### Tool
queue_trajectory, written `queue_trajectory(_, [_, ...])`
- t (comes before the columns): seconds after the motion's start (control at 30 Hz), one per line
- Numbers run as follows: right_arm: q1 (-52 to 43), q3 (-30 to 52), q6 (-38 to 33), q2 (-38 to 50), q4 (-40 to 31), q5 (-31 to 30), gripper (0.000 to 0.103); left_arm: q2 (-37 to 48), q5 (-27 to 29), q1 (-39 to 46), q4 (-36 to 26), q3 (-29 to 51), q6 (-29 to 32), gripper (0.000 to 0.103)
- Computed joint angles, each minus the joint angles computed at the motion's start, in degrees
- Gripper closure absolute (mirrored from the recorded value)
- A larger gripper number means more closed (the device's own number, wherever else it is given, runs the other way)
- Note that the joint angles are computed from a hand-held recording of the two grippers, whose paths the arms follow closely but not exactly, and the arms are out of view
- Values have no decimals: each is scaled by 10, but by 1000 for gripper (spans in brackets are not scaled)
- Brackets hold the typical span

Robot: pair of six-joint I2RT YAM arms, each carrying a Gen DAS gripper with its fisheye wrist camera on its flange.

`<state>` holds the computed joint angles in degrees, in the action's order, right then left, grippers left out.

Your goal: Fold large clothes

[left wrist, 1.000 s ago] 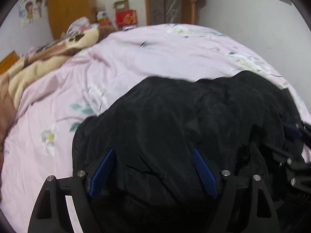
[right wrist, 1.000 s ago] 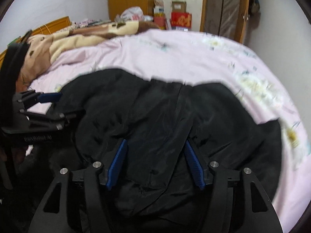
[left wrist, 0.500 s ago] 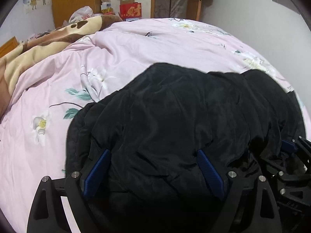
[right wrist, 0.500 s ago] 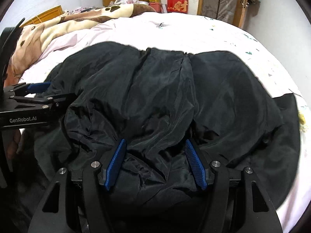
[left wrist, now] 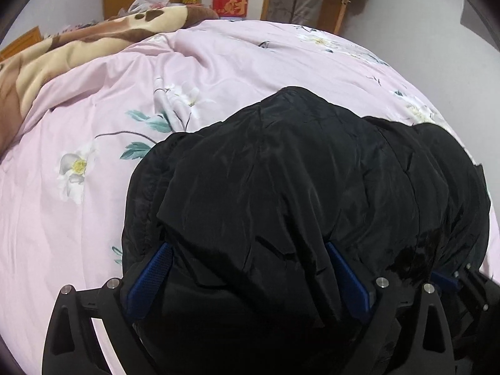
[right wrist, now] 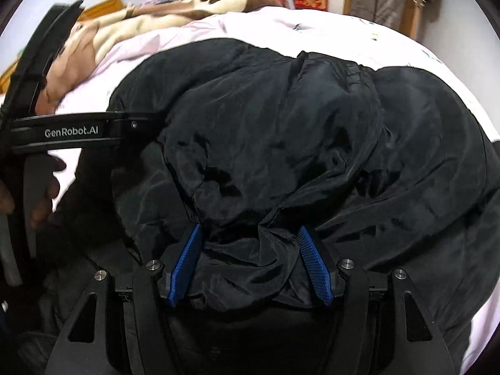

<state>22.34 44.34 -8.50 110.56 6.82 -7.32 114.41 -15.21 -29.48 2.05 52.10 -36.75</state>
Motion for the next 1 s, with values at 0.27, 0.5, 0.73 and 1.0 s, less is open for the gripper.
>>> queue_trajectory(0.27, [17,2,33,-62,-46,9,39,-88,-9,-21,-42,-34,-18,5])
queue_trajectory(0.5, [7,-86,60,-250,-86,1,39,-253,-54,-82,-113,-119,-91,6])
queue_trajectory(0.73, [18,-176,95,-496,-198,24,39,-403,-167,-255,-282,-148,-239,6])
queue_trajectory(1.0, [24,-202,111,-752,-403,48,39,-417,-249,-482,-497,-101,-492,6])
